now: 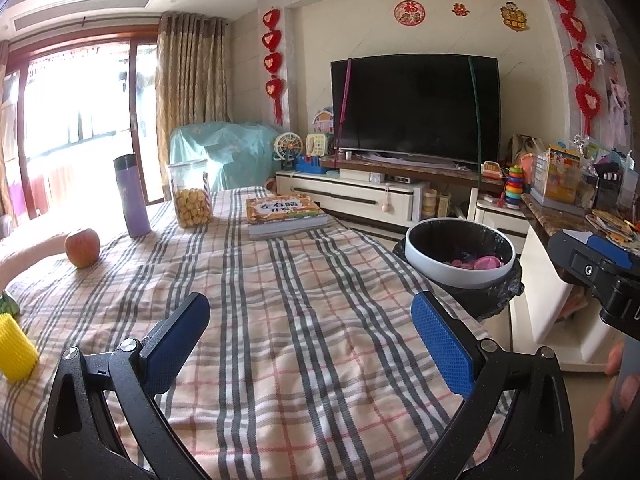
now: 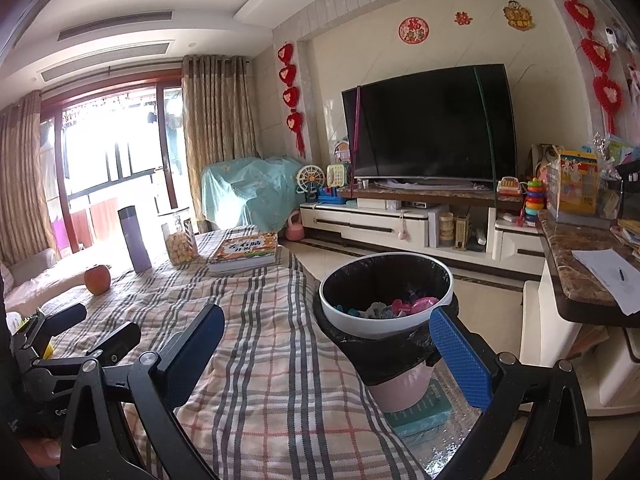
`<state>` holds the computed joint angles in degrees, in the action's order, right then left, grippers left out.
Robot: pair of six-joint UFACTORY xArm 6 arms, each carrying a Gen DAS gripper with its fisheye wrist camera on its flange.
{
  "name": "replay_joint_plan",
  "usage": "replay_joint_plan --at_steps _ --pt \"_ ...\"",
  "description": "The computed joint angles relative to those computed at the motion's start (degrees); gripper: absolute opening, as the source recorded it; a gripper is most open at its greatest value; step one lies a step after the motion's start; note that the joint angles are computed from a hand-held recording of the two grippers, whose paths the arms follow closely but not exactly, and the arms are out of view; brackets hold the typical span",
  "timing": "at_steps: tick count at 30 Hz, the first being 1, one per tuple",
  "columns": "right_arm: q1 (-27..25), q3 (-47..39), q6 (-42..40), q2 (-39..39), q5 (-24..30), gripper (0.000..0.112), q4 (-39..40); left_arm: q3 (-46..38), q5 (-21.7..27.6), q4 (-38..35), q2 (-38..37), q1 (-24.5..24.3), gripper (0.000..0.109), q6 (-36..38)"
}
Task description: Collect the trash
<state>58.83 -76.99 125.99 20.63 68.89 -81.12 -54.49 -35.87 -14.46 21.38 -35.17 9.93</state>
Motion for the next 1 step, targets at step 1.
replay_joint_plan --at_steps 1 --pt "-0.33 -0.29 -0.17 0.20 -0.54 0.103 0.05 -0.20 0.57 0.21 0.03 0.23 0.103 -0.24"
